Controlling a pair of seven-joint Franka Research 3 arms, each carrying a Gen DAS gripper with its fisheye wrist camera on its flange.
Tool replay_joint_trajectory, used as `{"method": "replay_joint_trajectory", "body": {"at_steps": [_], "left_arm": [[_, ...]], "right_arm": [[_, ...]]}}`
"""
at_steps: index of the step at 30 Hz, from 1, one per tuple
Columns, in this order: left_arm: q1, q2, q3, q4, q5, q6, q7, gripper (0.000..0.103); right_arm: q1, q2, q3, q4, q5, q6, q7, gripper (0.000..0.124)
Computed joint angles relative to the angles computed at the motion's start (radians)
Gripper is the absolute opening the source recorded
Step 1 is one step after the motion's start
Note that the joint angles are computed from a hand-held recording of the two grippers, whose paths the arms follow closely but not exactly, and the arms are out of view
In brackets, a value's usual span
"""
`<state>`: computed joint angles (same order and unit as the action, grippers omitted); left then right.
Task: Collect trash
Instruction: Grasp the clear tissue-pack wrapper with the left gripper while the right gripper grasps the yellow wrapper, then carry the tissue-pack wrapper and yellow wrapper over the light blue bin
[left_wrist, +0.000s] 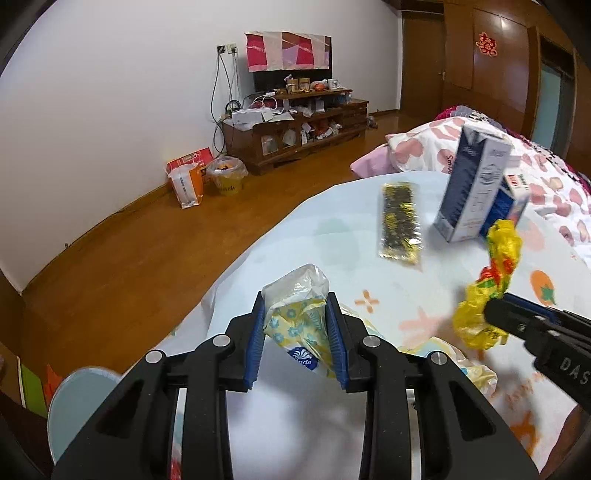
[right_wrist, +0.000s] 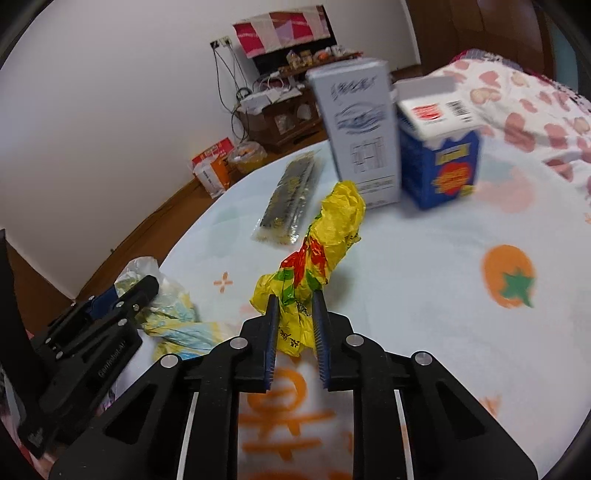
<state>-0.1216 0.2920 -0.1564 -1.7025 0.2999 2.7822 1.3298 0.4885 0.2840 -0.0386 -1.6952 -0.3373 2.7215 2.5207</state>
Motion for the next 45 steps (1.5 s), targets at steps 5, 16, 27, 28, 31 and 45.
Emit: {"method": "replay_joint_trajectory", "body": {"at_steps": [5,16,27,28,31,45], "left_arm": [[-0.026,-0.105,0.035,-0.119,0.106,0.022,-0.098,0.031],[0.003,-0.305,-0.003,-0.348,0.068,0.023,-0.126,0.032],[0.016,-0.457,-0.015,-0.496,0.108,0.028,-0.185,0.032],[0.017,-0.472,-0.013,-0.512,0.103,0.030,-0.185,0.032],[0.024,-0.501,-0.014,-0.541,0.105,0.033,-0.191,0.032],[0.045,-0.566,0.001,-0.609,0.077,0.034,-0.185,0.033]], "right_arm": [[0.021,-0.128,-0.019,-0.141,-0.164,0.002,0.146,0.019],[-0.066,-0.348,0.119,-0.393,-0.304,-0.048,0.303,0.019],[-0.143,-0.439,0.258,-0.479,-0.314,-0.044,0.325,0.019],[-0.145,-0.441,0.265,-0.480,-0.315,-0.045,0.326,0.019],[-0.146,-0.440,0.282,-0.477,-0.318,-0.051,0.322,0.019],[-0.103,-0.407,0.295,-0.437,-0.328,-0.058,0.294,0.019]]}}
